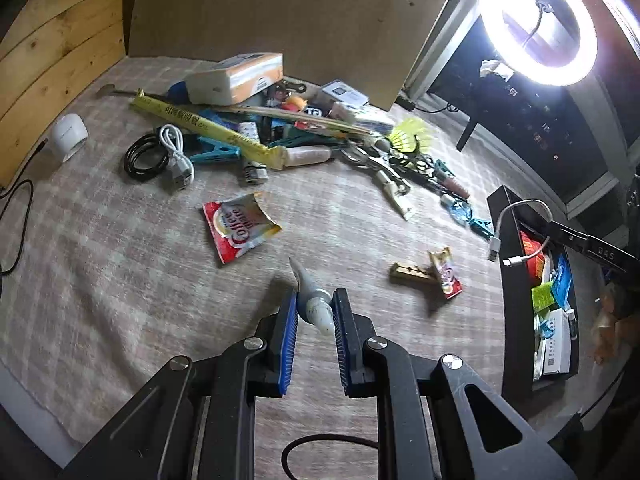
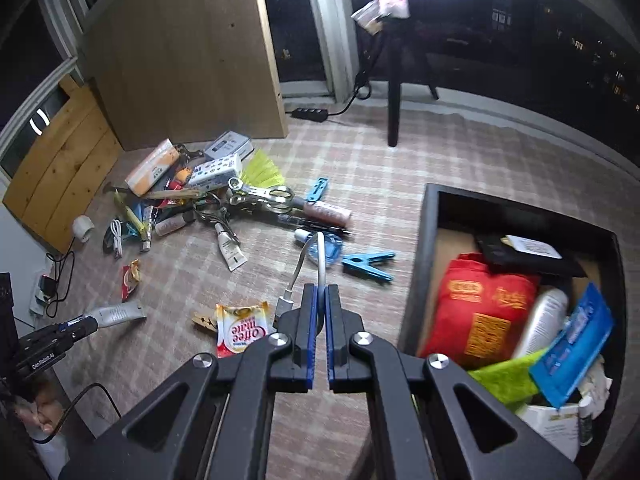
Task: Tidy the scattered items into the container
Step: 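Carry the white tube and cable over the tray and open both tools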
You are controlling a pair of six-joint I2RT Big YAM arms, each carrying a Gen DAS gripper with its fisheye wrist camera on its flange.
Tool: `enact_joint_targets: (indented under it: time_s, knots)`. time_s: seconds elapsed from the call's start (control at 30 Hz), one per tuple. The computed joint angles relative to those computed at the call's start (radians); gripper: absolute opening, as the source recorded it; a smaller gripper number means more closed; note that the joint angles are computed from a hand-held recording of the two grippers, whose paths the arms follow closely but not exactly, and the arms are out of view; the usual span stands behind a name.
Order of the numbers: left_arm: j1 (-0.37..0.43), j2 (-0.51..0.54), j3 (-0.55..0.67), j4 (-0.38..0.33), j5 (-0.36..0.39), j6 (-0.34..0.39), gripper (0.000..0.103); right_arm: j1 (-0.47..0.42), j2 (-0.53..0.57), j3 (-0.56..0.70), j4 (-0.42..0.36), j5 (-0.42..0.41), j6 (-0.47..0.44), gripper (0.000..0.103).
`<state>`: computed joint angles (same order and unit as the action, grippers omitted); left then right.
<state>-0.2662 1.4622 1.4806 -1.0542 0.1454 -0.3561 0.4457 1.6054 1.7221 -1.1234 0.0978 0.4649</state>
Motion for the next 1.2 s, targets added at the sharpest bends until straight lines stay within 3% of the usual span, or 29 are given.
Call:
enact_joint_targets:
  time_s: [0.37,0.7,1.0,1.03,1.07,1.1,1.17,1.2]
  knots:
    - [-0.154,0.033,0.109,0.022,-0.02,-0.034,0.016,-0.083,-0.189,-0.13,0.019,0.0,-0.032,0.004]
    - [-0.349,0.197,0.369,0.0,0.02,-0.012,0.016,-0.247,-0.381,-0.282,0.004,0.002,-0.066,0.004]
    - [-0.491,0.333,0.554,-0.038,0.055,0.01,0.017,-0.39,-0.468,-0.352,-0.01,-0.04,-0.116,0.004]
    - [-0.499,0.352,0.582,-0.056,0.061,0.01,0.024,-0.4,-0.472,-0.355,-0.011,-0.052,-0.127,0.004]
    - [-0.506,0.371,0.613,-0.079,0.061,0.007,0.033,-0.41,-0.473,-0.356,-0.015,-0.046,-0.126,0.01]
    - [-0.512,0.383,0.63,-0.087,0.051,-0.001,0.043,-0.413,-0.473,-0.354,-0.024,-0.036,-0.119,0.024]
    - [-0.52,0.387,0.635,-0.086,0.028,-0.007,0.042,-0.429,-0.48,-0.358,-0.026,-0.035,-0.105,0.041]
    - [-0.522,0.39,0.638,-0.094,0.028,-0.004,0.042,-0.435,-0.487,-0.364,-0.017,-0.042,-0.104,0.042]
